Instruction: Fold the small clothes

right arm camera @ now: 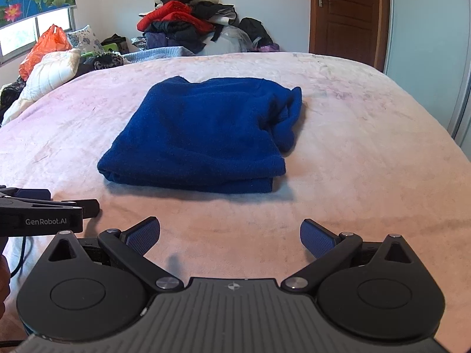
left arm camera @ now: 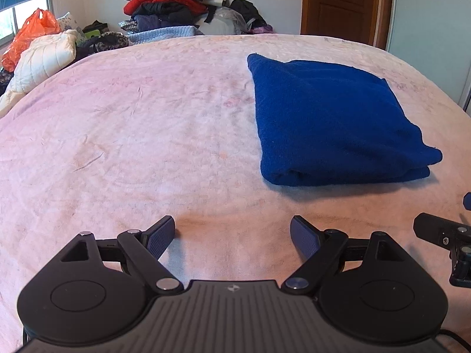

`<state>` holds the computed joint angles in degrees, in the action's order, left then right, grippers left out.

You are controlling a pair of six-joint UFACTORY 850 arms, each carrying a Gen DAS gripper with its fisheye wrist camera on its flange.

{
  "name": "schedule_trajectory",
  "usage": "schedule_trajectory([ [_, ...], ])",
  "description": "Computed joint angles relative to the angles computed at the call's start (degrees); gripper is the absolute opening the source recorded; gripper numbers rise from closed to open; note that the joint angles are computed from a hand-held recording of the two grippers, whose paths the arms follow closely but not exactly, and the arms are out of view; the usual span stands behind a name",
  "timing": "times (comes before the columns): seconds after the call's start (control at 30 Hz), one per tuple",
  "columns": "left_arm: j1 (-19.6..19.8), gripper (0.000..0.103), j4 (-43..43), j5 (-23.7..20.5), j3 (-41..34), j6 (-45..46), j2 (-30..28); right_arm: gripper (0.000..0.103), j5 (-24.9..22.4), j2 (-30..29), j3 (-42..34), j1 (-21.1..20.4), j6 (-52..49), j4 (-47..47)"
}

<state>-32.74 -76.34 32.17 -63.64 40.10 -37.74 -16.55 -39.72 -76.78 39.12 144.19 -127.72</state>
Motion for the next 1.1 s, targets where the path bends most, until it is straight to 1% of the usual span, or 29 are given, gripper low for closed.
schedule_trajectory([
  [0.17, 0.1, 0.086, 0.2, -0.3, 0.1, -0.3, 0.0, 0.102, 1.2, -0.2, -0.3, -0.3, 1.9, -1.2],
  [0.43, -0.1, 0.086, -0.3, 0.5, 0.1, 0.5, -0.1, 0.102, 2.2, -0.2, 0.0, -0.8, 5.4, -3.3],
  [0.63, -0.2, 0.086, -0.2, 0.5, 0.1, 0.5, -0.1, 0.102, 2.3, -0.3, -0.1, -0.6, 4.1, -2.0],
  [1.1, -0.2, 0.086, -0.5, 0.6, 0.0, 1.0, -0.2, 0.102, 2.5, -0.3, -0.1, -0.7, 4.6, -2.4],
])
